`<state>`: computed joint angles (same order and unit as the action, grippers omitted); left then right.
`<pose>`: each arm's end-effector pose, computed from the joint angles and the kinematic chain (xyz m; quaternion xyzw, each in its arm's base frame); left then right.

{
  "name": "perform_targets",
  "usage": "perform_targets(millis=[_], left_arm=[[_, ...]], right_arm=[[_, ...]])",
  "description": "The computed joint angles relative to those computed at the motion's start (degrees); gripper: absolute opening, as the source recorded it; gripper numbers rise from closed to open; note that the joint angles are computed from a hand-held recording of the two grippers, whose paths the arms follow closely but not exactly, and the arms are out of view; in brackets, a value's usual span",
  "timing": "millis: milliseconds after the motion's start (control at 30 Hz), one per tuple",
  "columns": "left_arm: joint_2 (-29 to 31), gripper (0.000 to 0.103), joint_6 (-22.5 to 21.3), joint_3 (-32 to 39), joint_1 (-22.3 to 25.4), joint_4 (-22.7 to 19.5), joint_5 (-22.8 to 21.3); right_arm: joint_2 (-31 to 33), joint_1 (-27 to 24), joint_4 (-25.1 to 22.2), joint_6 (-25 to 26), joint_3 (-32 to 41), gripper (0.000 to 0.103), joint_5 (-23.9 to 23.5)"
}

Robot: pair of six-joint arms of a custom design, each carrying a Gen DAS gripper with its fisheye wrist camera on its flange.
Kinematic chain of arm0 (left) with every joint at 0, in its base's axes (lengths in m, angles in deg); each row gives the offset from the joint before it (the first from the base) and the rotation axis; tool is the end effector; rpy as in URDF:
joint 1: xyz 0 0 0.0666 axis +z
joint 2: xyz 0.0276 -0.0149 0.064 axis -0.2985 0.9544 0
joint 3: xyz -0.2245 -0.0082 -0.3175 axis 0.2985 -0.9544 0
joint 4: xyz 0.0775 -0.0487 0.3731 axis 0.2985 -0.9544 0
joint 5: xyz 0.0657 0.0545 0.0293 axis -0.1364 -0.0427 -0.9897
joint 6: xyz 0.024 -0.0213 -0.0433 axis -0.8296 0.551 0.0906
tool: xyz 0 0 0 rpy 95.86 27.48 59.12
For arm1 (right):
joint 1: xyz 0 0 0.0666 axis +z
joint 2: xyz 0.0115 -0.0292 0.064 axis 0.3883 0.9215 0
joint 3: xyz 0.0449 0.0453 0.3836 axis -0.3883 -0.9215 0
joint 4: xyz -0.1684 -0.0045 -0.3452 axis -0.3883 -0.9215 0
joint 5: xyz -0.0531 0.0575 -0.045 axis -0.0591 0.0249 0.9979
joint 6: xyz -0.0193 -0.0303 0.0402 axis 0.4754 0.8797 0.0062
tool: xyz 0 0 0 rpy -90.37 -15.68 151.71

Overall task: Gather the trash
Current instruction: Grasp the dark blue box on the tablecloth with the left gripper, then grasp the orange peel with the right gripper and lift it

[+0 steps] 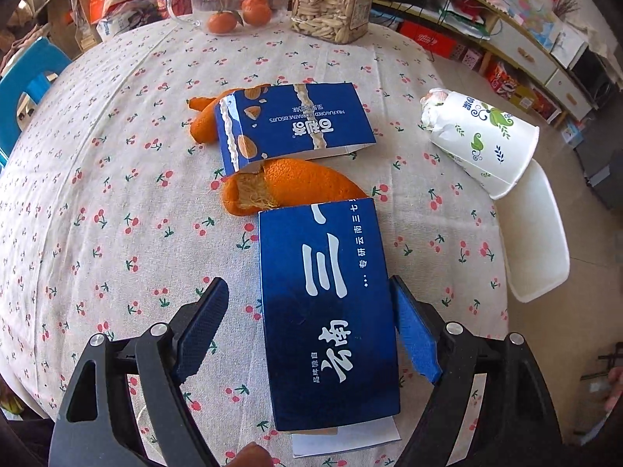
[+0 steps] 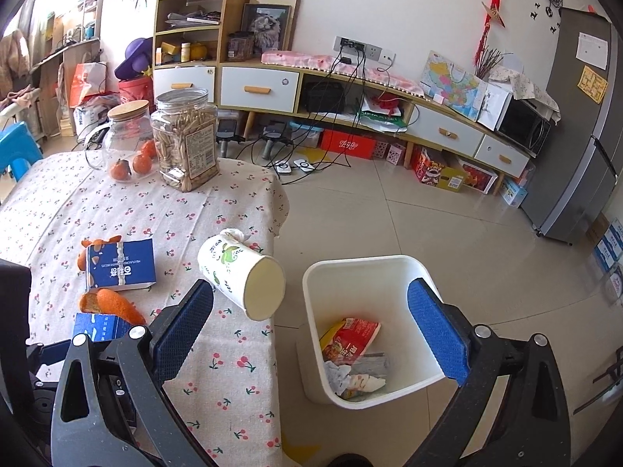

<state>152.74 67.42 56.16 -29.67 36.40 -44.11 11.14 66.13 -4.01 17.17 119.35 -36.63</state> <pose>0.4612 -0.1052 0.3086 0.1272 0.9725 -0.0738 0.1809 0.4007 0.3405 0.3713 0.1431 0.8939 -0.1597 0.3937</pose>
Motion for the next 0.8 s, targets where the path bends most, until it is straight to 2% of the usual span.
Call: perform_targets(millis=[67,133,267,500,667,767,800], left_arm=[[0.7,0.056,-1.4,0.8,1.2,-2.2,2.9],[0.2,0.056,-2.1,0.7,2.7,-2.6,4.8],[-2.2,0.056,-3.9,0.2,6.2,-0.6,5.6],[-1.6,0.056,-7.6,5.3,12.2,0.6,5.8],[-0.3,0.056,-8.0,6.4,16.7,2.6,9.5],[1.9,0.056,-6.8,8.3,18.7,0.7,12.1],[2.3,0.056,-6.7,8.8,19.2,0.3,12.8]], right_arm=[[0.9,-0.2,1.0,1.2,0.8,0.096,-1.9],[1.8,-0.3,1.9,2.5,1.6,0.096,-3.6],[4.4,-0.3,5.0,6.7,3.8,0.096,-8.0],[11.9,-0.3,9.6,21.0,10.9,0.095,-20.0],[15.8,-1.2,12.6,28.7,14.1,0.088,-26.9],[17.8,-1.1,12.0,31.8,16.1,0.085,-28.3],[18.5,-1.2,11.5,32.3,16.8,0.081,-29.3]])
